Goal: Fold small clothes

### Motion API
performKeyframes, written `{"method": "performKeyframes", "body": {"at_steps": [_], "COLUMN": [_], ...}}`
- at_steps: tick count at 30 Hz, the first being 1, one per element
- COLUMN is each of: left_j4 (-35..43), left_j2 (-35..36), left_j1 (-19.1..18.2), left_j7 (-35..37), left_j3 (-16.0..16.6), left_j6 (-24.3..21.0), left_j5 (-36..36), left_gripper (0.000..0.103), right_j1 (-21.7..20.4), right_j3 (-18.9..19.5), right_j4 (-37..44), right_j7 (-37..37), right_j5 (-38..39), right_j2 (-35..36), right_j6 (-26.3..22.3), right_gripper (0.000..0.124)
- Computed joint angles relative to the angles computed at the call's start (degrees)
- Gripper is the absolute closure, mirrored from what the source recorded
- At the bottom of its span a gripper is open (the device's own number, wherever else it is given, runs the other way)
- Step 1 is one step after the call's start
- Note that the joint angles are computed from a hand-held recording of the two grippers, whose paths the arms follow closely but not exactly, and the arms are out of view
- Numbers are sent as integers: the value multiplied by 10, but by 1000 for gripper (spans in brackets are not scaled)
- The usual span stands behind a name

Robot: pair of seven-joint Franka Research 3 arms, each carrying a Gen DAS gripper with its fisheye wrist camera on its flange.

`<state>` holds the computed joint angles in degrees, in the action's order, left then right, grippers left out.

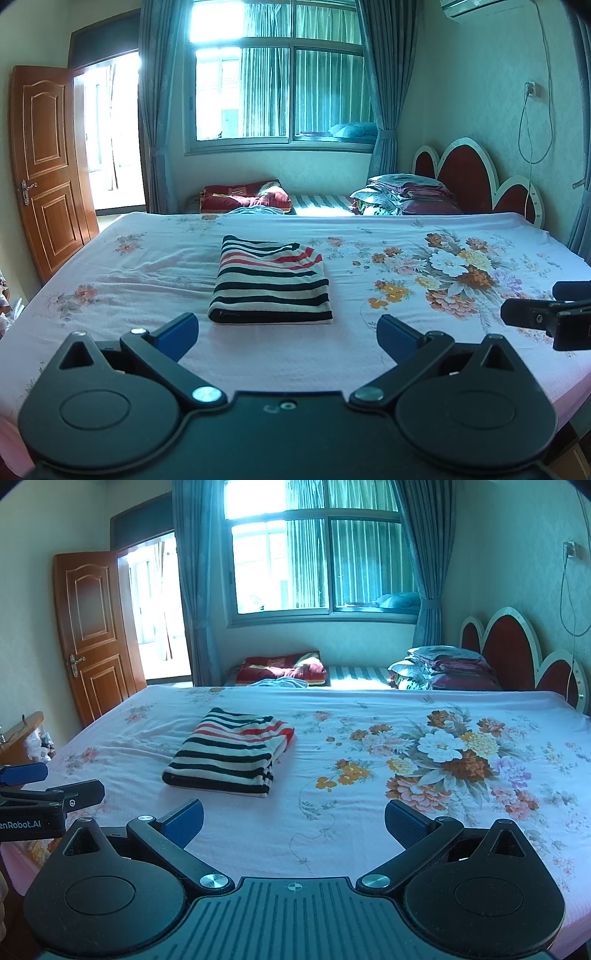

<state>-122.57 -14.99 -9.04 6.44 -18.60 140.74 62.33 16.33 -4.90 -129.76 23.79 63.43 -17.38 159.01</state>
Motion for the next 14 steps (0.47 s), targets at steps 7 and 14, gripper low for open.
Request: {"method": "performKeyframes", "body": {"at_steps": [7,14], "left_j4": [-3,-7], "left_j2": [-1,-3], "left_j1": [1,2], "left_j7": [-6,-8], "left_j3": [-1,2], "left_j6": [0,14], "left_j5": [7,13], "left_gripper": [2,2], "right_j1": [-1,-2], "right_j3": [0,2], "right_j4": [2,2], "right_j7": [0,0], "right_j5": [-1,-1], "right_j2": [1,3], "right_j6": [-6,-6], "right_gripper": [21,21]}}
